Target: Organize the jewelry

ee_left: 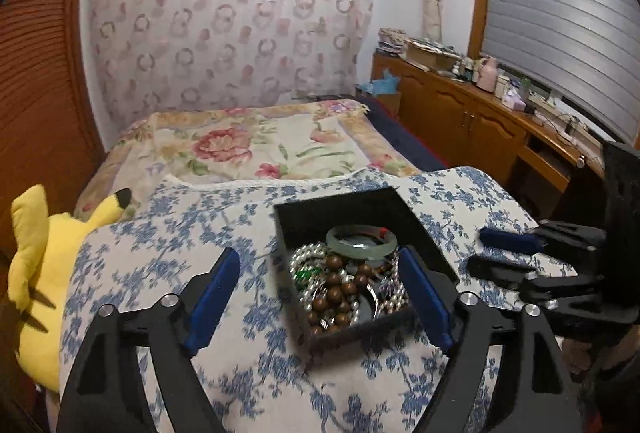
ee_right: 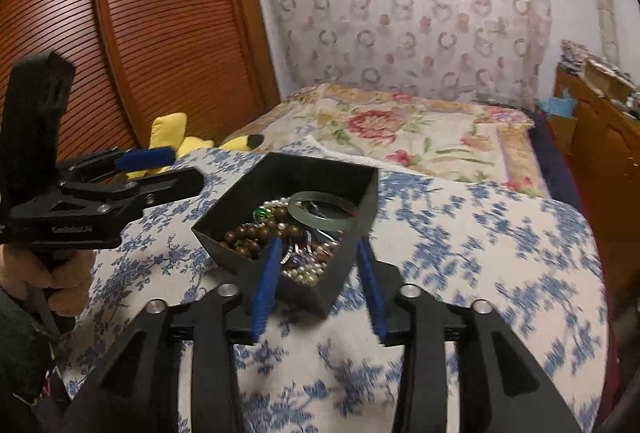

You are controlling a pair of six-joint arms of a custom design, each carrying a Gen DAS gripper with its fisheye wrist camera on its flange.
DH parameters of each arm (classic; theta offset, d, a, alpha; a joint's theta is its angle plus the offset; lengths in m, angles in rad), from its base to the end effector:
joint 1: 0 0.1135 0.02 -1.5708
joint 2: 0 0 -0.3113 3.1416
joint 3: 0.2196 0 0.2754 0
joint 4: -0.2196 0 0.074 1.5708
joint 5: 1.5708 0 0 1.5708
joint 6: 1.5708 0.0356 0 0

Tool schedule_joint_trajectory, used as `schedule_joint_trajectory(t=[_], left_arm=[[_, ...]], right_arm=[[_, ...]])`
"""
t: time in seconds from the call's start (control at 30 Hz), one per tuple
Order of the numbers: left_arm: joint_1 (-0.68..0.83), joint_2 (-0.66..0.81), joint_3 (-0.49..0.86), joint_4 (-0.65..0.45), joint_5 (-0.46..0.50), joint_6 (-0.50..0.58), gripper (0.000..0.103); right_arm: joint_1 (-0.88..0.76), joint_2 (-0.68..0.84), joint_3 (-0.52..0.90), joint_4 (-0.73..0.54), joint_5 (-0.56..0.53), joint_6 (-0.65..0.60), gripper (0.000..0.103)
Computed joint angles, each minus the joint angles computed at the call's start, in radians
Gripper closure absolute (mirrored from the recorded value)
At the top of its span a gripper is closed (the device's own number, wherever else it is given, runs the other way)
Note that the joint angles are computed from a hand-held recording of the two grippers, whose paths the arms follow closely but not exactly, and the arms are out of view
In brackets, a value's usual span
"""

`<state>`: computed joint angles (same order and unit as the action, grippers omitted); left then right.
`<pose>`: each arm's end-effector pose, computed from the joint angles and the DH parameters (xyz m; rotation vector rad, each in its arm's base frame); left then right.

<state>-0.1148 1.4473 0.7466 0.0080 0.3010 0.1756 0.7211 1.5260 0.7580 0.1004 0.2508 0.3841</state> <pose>0.3057 -0.0459 0.2260 0.4817 2.1922 -0.3074 0.2509 0.2088 0.2138 -0.2395 2.2210 0.3284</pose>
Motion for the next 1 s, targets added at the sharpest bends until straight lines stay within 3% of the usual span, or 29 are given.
schedule_joint_trajectory(t=[0.2, 0.5, 0.73, 1.0], left_arm=[[0.007, -0.163, -0.134, 0.018, -0.071, -0.02, 0.008], [0.058, -0.459, -0.278, -0.082, -0.091, -0.019, 0.008], [0.08, -0.646, -0.31, -0.202, -0.096, -0.02, 0.008], [0.086, -0.756, -0.332, -0.279, -0.102, -0.026, 0.008]], right_arm=[[0.107, -0.126, -0.074, -0.054, 0.204, 0.083, 0.032], [0.344, -0.279, -0.129, -0.176, 0.522, 0.244, 0.004], [0.472, -0.288, -0.087, -0.35, 0.65, 0.413, 0.003], [0.564, -0.269, -0.062, -0.442, 0.753, 0.533, 0.003]])
